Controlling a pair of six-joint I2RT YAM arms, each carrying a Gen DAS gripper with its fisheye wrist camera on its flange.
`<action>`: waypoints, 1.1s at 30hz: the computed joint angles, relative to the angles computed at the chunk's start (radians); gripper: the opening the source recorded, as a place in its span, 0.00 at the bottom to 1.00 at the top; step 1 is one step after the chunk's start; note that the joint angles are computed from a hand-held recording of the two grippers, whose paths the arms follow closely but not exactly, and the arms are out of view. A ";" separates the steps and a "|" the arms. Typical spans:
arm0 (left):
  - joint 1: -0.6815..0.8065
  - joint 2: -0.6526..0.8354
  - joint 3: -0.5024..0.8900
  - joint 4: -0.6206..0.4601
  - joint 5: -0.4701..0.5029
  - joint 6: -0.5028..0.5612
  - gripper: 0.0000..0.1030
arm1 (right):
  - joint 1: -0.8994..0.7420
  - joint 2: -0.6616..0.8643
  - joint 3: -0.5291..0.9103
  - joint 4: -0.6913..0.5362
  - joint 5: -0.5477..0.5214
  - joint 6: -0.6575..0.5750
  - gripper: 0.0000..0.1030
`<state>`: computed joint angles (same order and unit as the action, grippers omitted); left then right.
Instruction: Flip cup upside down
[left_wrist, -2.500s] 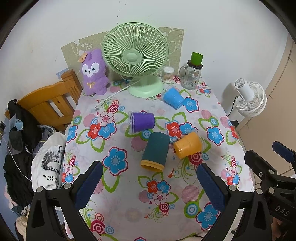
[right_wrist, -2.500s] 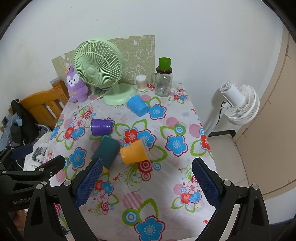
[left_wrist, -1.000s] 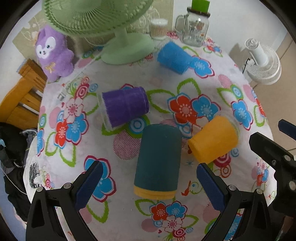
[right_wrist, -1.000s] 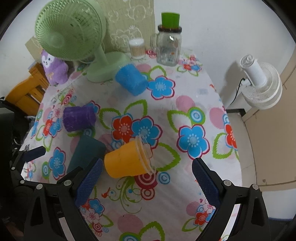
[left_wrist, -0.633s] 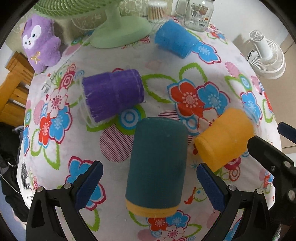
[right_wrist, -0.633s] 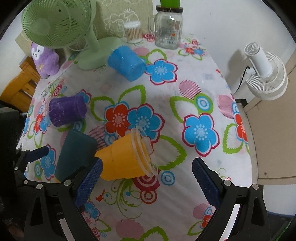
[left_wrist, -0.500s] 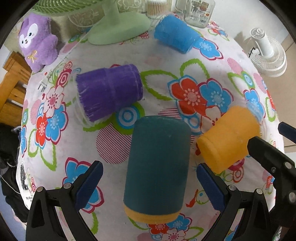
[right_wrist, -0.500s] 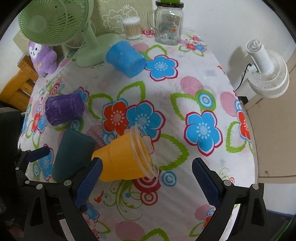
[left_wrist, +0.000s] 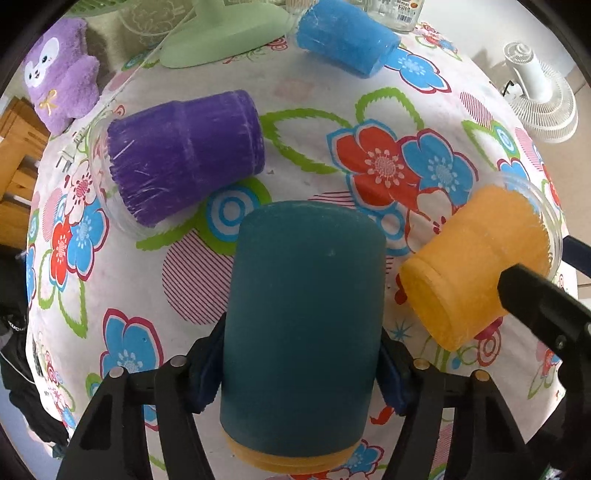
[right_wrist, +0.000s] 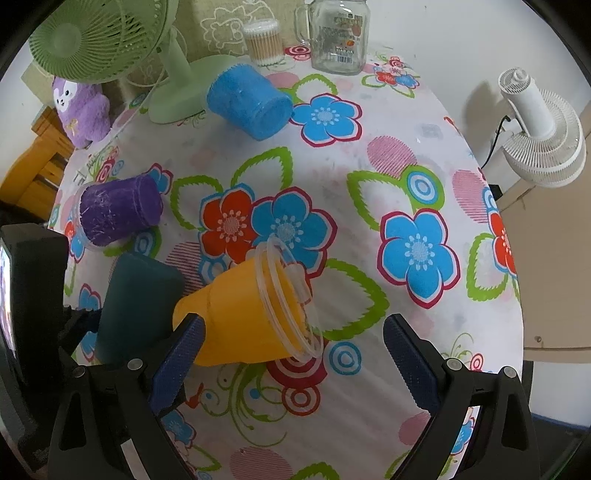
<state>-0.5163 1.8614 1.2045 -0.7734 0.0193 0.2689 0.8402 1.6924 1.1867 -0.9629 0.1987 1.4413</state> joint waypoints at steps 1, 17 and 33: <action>0.005 -0.005 -0.009 0.011 -0.001 0.006 0.68 | 0.001 -0.001 -0.002 0.001 -0.002 0.001 0.96; 0.014 -0.248 -0.167 -0.045 0.024 -0.164 0.68 | 0.039 -0.009 0.079 -0.047 0.017 -0.080 0.96; 0.072 -0.442 -0.351 -0.115 0.055 -0.360 0.68 | 0.105 -0.018 0.061 -0.010 -0.027 -0.208 0.96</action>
